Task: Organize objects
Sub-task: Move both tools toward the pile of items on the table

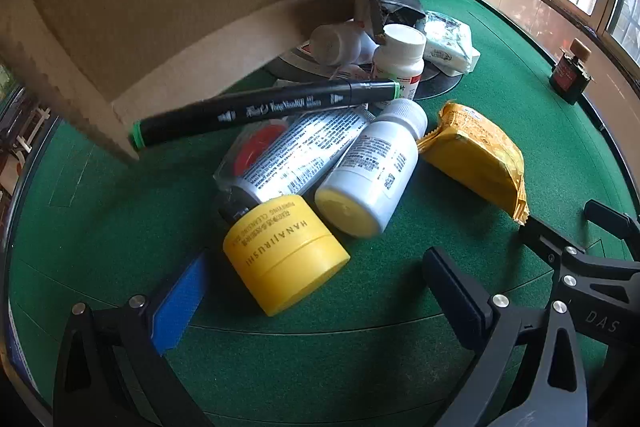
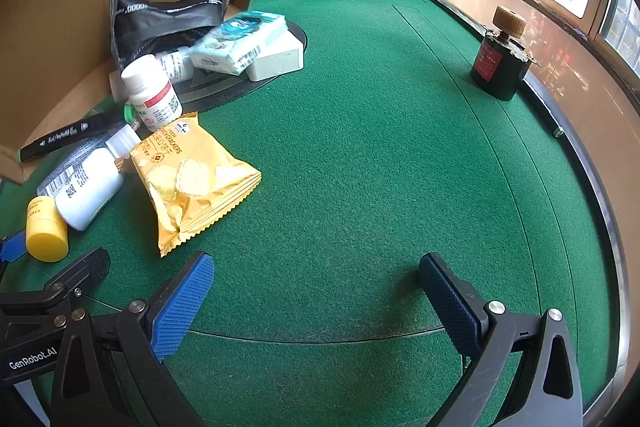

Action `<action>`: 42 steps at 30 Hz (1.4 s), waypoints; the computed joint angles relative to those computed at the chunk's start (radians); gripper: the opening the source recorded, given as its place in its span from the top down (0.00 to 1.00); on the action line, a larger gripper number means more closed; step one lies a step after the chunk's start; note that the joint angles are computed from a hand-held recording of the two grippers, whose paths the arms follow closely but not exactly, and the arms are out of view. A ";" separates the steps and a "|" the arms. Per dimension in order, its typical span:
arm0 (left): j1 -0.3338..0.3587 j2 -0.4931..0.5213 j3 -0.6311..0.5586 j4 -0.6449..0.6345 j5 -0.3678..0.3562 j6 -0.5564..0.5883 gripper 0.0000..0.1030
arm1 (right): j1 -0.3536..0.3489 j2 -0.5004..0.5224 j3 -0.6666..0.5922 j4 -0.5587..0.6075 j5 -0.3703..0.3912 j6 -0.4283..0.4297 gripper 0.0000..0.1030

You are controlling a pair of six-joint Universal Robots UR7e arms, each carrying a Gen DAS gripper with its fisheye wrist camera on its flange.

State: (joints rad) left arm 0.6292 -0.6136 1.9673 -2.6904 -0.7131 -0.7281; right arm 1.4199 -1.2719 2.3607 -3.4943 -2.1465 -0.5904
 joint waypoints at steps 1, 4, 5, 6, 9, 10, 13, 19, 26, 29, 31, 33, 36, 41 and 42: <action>0.000 0.001 -0.002 0.000 0.000 0.000 0.00 | 0.000 0.000 0.000 0.000 0.000 0.000 0.00; -0.001 0.003 -0.002 0.001 -0.001 -0.002 0.00 | 0.000 0.000 0.000 0.000 0.000 0.000 0.00; 0.000 0.001 -0.001 0.001 -0.001 0.000 0.00 | 0.000 0.000 0.000 0.000 0.000 0.000 0.00; 0.000 0.000 -0.001 0.001 -0.001 -0.001 0.00 | 0.000 0.000 0.000 0.000 0.000 0.000 0.00; -0.001 0.003 -0.004 0.000 -0.004 0.004 0.00 | 0.001 -0.006 0.003 0.003 -0.001 0.001 0.00; -0.001 0.003 -0.004 -0.001 -0.004 0.004 0.00 | 0.001 -0.007 0.003 0.004 -0.001 0.001 0.00; -0.001 0.003 -0.004 -0.001 -0.004 0.004 0.00 | 0.001 -0.006 0.003 0.003 -0.001 0.001 0.00; 0.000 0.001 -0.002 -0.002 -0.004 0.006 0.00 | 0.001 -0.006 0.003 0.003 -0.001 0.001 0.00; -0.001 0.001 -0.003 -0.001 -0.005 0.005 0.00 | 0.001 -0.006 0.004 0.003 -0.001 0.001 0.00; 0.000 0.000 -0.001 -0.004 -0.006 0.009 0.00 | 0.001 -0.006 0.004 0.003 -0.001 0.001 0.00; 0.000 0.000 -0.001 -0.003 -0.006 0.008 0.00 | 0.001 -0.006 0.004 0.002 -0.001 0.001 0.00; -0.001 0.000 -0.002 -0.002 -0.006 0.008 0.00 | 0.001 -0.006 0.004 0.002 -0.001 0.001 0.00; 0.001 -0.002 0.000 -0.006 -0.007 0.013 0.00 | 0.001 -0.006 0.004 0.002 -0.001 0.001 0.00; 0.000 -0.001 -0.001 -0.003 -0.006 0.008 0.00 | 0.002 -0.008 0.004 0.005 -0.002 0.003 0.00; -0.002 0.001 -0.004 0.001 -0.005 0.006 0.00 | 0.001 -0.006 0.004 0.003 -0.001 0.002 0.00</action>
State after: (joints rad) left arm 0.6276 -0.6122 1.9637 -2.6895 -0.7181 -0.7222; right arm 1.4208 -1.2778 2.3644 -3.4914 -2.1475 -0.5886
